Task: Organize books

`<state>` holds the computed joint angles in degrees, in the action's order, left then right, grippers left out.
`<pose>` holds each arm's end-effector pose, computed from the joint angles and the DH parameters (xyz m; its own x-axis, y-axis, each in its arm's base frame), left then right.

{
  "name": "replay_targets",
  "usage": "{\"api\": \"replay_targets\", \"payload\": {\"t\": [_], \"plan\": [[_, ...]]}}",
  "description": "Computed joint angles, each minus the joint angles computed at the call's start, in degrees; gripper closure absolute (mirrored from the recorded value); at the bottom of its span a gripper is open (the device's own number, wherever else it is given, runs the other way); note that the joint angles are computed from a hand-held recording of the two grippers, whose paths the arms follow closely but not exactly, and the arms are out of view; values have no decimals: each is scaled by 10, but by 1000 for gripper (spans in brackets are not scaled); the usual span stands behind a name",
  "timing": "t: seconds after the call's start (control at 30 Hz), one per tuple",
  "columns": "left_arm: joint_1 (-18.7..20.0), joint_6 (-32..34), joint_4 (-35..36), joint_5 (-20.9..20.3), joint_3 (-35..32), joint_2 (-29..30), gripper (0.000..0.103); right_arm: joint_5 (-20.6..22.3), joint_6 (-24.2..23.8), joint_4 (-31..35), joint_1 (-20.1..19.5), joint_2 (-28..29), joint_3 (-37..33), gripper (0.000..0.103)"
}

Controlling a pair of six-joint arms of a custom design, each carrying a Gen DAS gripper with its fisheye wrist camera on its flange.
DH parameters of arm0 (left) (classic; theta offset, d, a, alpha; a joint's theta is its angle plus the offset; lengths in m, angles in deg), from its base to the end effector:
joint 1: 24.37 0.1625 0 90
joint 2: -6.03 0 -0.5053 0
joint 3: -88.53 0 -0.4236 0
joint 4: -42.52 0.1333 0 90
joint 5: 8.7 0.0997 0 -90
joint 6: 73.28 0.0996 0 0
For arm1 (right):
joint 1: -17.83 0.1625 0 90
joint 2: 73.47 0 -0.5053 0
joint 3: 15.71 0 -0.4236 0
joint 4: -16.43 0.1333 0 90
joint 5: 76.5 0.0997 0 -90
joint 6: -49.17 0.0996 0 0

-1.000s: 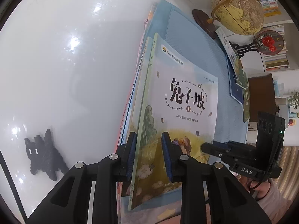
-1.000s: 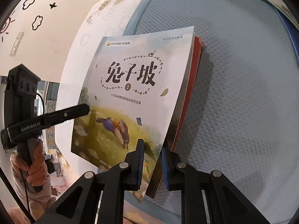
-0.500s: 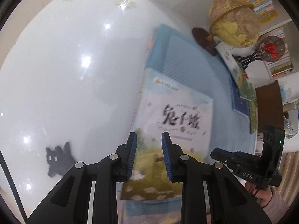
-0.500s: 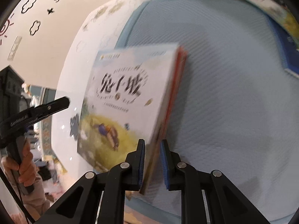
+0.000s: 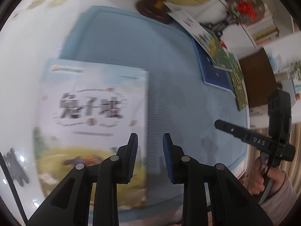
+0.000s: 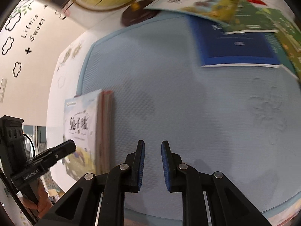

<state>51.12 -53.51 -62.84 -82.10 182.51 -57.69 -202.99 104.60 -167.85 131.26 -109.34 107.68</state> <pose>-0.0091 -0.6808 0.2842 -0.7739 0.6093 -0.1728 0.5354 0.7751 0.3354 0.2812 -0.4626 -0.0324 -0.7595 0.6053 0.2382 0.4063 0.7274 -0.5531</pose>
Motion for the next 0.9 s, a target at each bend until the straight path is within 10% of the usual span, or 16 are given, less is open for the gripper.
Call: {"api": "replay_targets", "payload": {"t": [0.43, 0.6, 0.9], "plan": [[-69, -84, -105, 8, 77, 44, 78, -60, -44, -200, -69, -128, 236, 77], [-92, -145, -220, 11, 102, 84, 78, -26, -213, -281, -156, -191, 267, 77], [-124, -223, -395, 1, 127, 164, 78, 50, -523, -225, -267, -218, 116, 77]]}}
